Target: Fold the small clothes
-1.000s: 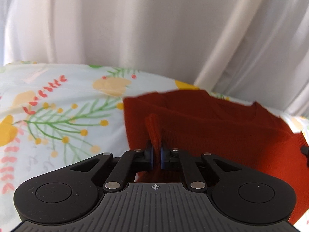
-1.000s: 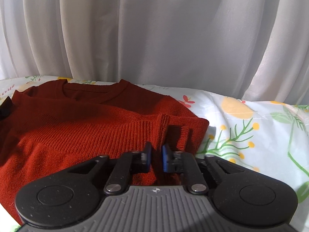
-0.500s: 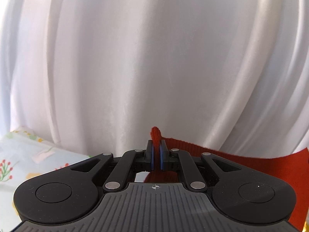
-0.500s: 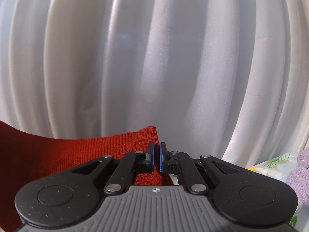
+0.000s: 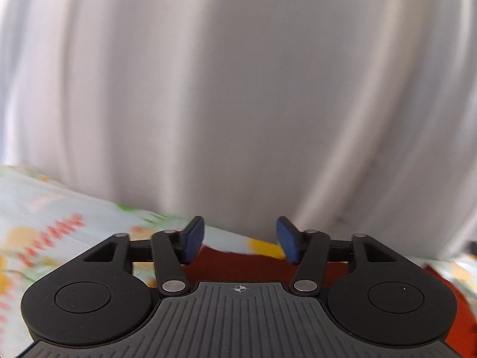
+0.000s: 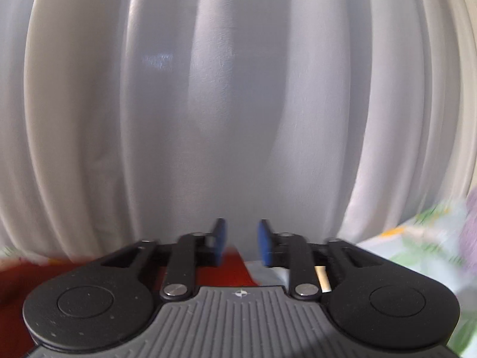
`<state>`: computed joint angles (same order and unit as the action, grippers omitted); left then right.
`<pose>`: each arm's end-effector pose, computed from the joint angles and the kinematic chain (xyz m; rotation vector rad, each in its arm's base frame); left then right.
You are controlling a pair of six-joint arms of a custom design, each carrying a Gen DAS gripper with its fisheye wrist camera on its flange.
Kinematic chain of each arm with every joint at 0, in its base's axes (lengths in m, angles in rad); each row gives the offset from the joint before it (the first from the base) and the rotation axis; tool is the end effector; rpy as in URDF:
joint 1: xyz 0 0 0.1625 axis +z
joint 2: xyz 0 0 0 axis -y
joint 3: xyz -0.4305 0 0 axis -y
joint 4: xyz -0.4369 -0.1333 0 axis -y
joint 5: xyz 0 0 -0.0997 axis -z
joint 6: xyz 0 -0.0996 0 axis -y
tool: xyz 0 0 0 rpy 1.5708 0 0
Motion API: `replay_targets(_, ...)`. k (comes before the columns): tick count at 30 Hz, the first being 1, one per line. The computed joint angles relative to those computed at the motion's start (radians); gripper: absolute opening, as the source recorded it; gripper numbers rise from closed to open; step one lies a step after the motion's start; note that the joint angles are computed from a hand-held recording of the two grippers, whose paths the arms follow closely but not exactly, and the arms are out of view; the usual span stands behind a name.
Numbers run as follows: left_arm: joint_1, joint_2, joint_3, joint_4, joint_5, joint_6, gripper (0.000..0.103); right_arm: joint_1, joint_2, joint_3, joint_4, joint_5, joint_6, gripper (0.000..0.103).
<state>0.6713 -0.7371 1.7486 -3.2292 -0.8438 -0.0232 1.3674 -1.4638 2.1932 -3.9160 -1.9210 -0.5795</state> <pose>-0.4044 -0.5760 0.0822 0.7777 2.4168 -1.1825 0.0040 -0.4712 0.4032 0.0089 -1.7647 1.5607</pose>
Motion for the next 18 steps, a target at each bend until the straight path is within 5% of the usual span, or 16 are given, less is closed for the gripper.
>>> replay_targets(1, 0.002, 0.008, -0.002, 0.018, -0.047, 0.0, 0.083, -0.006, -0.005, 0.014, 0.02, 0.034, 0.057, 0.037)
replay_targets(4, 0.009, 0.071, -0.034, 0.026, -0.109, 0.053, 0.087, -0.024, -0.018, 0.044, 0.233, 0.209, 0.189, 0.037)
replay_targets(7, 0.012, 0.162, -0.087, -0.068, -0.025, 0.16, 0.088, -0.015, 0.041, 0.017, 0.391, 0.295, 0.221, 0.038)
replay_targets(9, 0.02, 0.189, -0.109, -0.042, 0.041, 0.2, 0.09, 0.011, 0.113, -0.018, 0.371, 0.219, 0.176, 0.037)
replay_targets(11, 0.042, 0.186, -0.134, 0.084, 0.098, 0.114, 0.089, 0.015, 0.15, -0.054, 0.367, 0.146, 0.096, 0.038)
replay_targets(16, 0.098, 0.121, -0.108, 0.083, 0.016, -0.085, 0.093, -0.064, 0.104, -0.087, 0.349, 0.067, 0.016, 0.033)
replay_targets(18, 0.121, 0.1, -0.089, 0.04, -0.047, -0.113, 0.093, -0.122, 0.03, -0.068, 0.395, 0.13, 0.069, 0.031)
